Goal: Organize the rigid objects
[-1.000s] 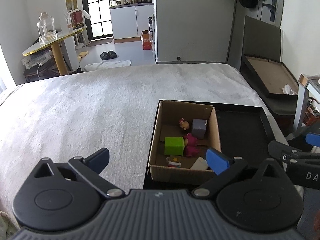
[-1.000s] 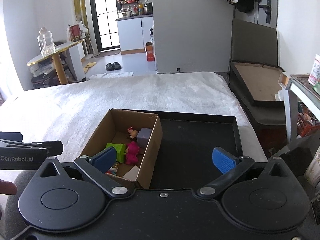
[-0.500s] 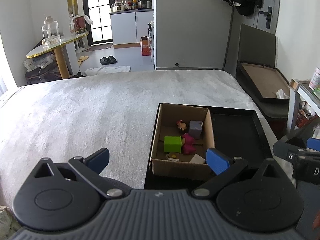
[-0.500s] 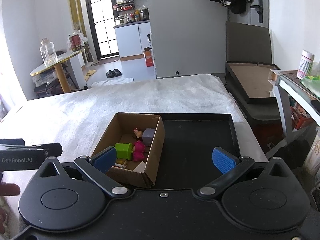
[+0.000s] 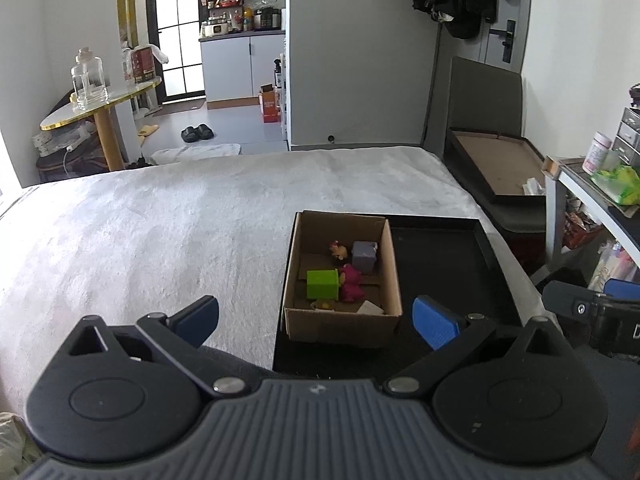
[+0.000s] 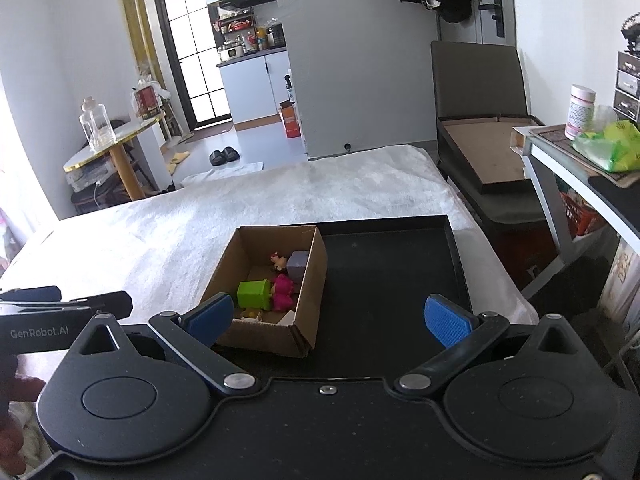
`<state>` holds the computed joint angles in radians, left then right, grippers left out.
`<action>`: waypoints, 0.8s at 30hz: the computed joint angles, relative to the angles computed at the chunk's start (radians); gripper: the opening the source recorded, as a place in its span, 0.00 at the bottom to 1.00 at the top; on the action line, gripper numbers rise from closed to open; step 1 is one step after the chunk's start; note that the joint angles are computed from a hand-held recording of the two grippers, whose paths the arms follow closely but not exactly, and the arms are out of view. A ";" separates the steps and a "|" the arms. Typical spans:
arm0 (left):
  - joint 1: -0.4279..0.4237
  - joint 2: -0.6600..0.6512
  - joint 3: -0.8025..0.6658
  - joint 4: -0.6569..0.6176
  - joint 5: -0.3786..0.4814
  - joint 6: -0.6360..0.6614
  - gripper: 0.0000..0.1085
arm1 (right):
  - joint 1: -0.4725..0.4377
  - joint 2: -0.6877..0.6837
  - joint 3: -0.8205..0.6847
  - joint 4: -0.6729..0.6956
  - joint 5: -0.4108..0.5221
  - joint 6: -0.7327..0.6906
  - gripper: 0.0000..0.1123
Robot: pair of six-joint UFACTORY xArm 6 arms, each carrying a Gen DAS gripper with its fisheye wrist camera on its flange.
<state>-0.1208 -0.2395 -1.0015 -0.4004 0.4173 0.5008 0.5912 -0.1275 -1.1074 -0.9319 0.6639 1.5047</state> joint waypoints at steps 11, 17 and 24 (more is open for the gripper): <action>0.015 -0.088 0.071 -0.018 0.031 0.030 0.94 | 0.042 -0.030 -0.001 0.042 0.077 -0.004 0.92; 0.021 -0.113 0.091 -0.029 0.040 0.049 0.94 | 0.058 -0.050 0.025 0.056 0.083 -0.012 0.92; 0.022 -0.120 0.093 -0.039 0.041 0.055 0.94 | 0.061 -0.056 0.030 0.067 0.073 -0.024 0.92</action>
<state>-0.0989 -0.3590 -0.9085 -0.4396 0.4578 0.5559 0.6519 -0.1838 -1.0770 -0.8645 0.7373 1.4812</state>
